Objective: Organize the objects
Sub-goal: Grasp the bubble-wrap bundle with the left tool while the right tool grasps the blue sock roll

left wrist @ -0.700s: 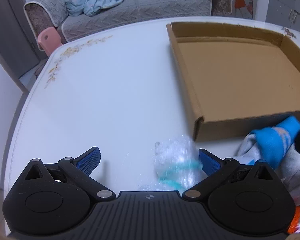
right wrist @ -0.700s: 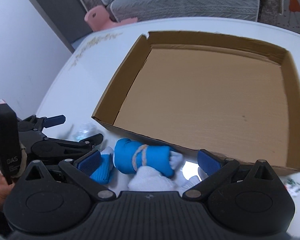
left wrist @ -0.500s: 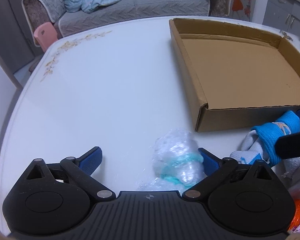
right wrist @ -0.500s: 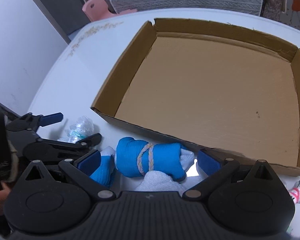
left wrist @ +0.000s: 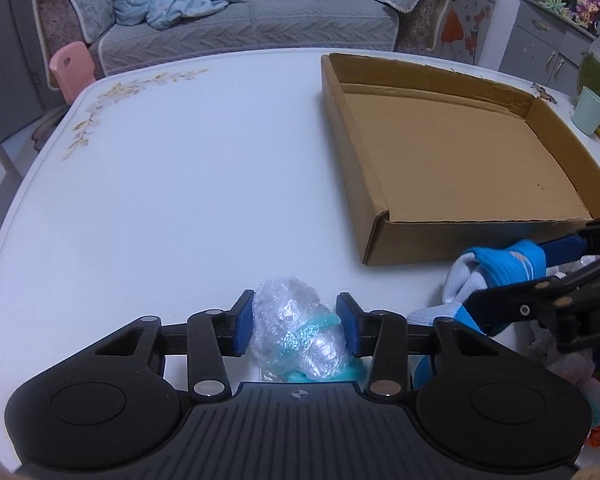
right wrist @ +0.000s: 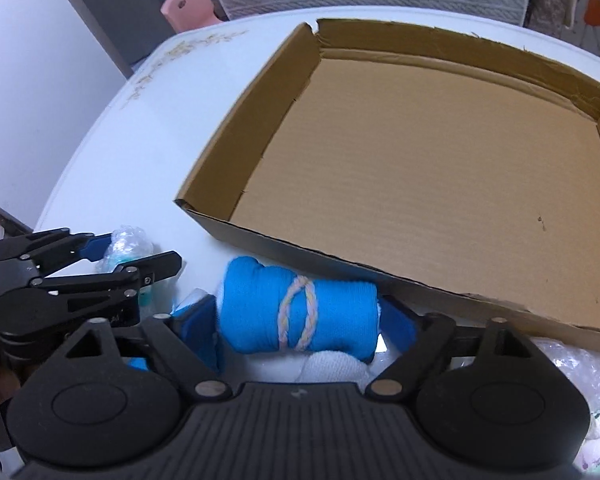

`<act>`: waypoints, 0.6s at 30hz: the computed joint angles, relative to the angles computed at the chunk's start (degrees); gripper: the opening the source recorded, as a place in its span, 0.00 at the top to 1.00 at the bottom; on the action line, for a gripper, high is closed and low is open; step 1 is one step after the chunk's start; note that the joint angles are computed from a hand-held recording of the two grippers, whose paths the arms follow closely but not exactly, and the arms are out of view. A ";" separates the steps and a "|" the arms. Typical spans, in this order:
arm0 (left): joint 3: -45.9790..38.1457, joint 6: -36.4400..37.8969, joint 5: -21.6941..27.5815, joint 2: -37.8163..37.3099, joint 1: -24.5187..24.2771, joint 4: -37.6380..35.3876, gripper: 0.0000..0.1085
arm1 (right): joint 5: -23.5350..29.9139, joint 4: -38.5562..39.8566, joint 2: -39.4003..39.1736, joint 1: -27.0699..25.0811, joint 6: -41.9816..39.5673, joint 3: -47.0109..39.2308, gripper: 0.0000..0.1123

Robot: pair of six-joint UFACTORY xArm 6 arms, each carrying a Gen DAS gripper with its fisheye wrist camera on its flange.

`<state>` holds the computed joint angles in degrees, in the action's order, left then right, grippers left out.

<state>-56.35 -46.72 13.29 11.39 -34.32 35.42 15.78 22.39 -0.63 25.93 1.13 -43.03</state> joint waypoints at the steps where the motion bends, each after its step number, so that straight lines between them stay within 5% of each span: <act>1: 0.25 -0.02 -0.14 -0.21 0.06 -0.18 0.54 | -0.30 0.14 -0.92 0.08 -0.31 0.85 0.33; 18: 0.42 -7.82 1.98 -7.10 -1.25 10.06 0.54 | -3.46 5.11 -18.54 -0.75 -5.23 9.66 0.34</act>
<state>-55.93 -54.55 15.27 4.30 -35.57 45.48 12.32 27.50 -19.16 25.18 -4.10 -33.37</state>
